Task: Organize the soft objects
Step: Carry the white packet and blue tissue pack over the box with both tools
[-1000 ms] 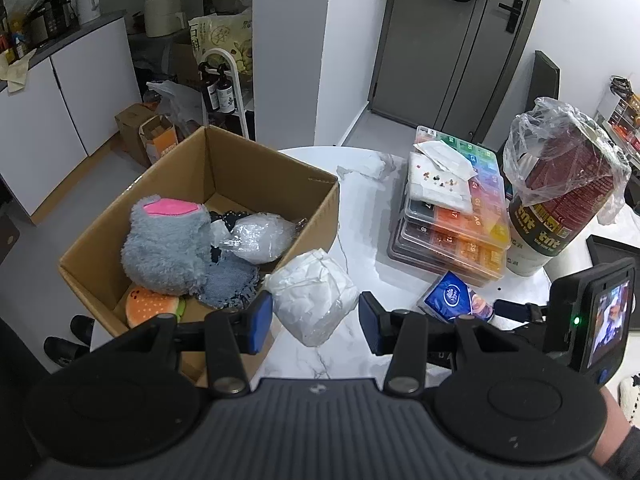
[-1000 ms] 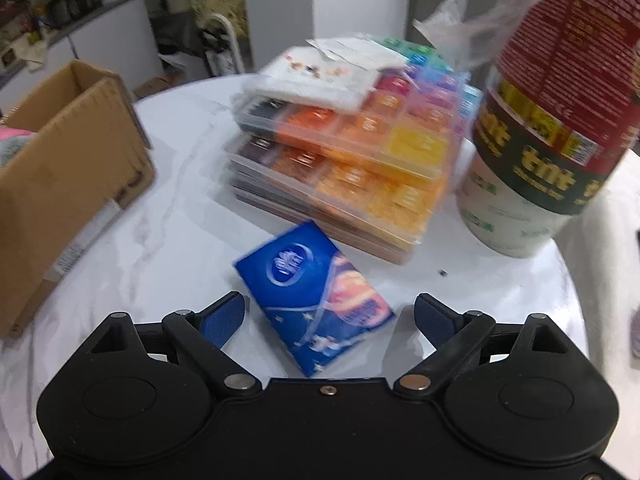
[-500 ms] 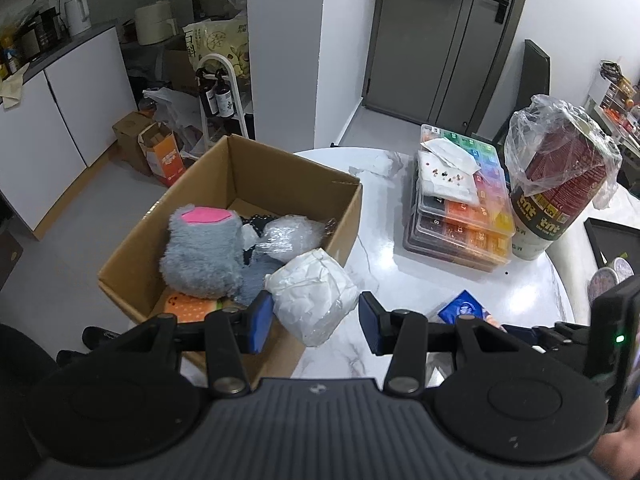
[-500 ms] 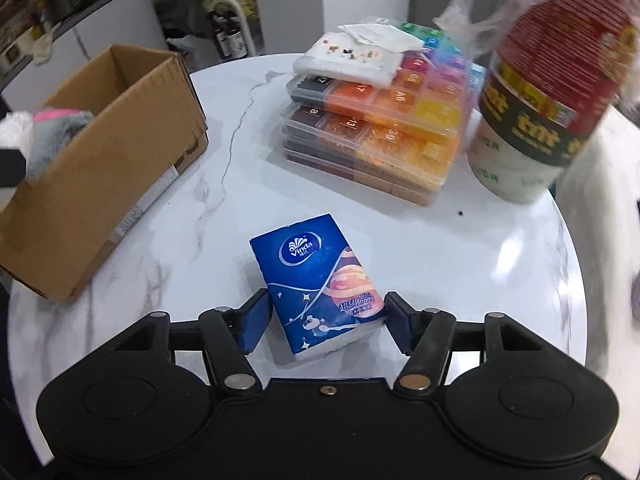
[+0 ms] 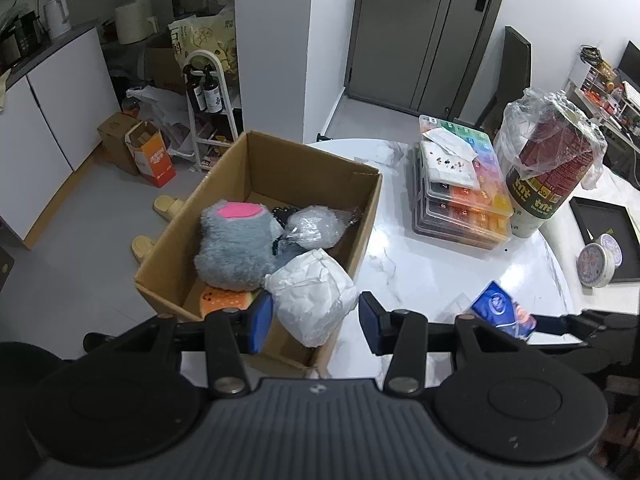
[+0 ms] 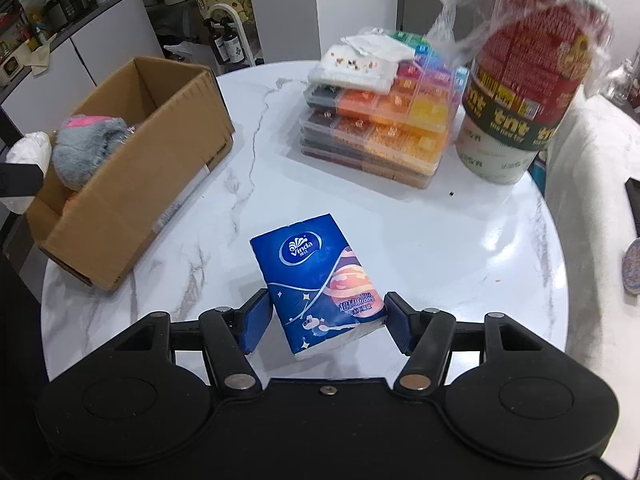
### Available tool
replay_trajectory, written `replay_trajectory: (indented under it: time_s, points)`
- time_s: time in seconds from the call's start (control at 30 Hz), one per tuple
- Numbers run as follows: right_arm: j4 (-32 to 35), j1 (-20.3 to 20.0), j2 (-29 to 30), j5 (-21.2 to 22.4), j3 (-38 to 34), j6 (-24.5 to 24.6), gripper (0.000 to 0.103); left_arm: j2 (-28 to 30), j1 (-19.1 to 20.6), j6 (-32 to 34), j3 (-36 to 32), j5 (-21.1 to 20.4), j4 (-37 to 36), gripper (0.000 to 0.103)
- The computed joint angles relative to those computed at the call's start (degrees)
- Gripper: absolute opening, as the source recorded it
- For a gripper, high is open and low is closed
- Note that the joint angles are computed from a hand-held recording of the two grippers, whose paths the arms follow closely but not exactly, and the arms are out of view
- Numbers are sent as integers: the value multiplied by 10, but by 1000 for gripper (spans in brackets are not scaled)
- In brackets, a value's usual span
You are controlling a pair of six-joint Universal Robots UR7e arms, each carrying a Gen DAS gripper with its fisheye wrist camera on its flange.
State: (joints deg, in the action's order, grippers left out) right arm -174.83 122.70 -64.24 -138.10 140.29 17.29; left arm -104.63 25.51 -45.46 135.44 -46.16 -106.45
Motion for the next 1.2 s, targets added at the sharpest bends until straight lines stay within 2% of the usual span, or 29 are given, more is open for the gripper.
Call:
replay_trajectory:
  time_s: [0.2,0.43,0.77,1.2]
  points:
    - [83,38,-20,-8,-34,43,60,-22,21,36,-16,-12,4,46]
    - [132,70,-16,-14,-77,61,60,-34,40,69,-38,-14,14,46]
    - [141,98,16,-10,-126,57,60,-30,78,123,-51,-33,-16,46]
    - [157,102,54,2,-169,49,60,-2,139,174,-52,-83,-86,46]
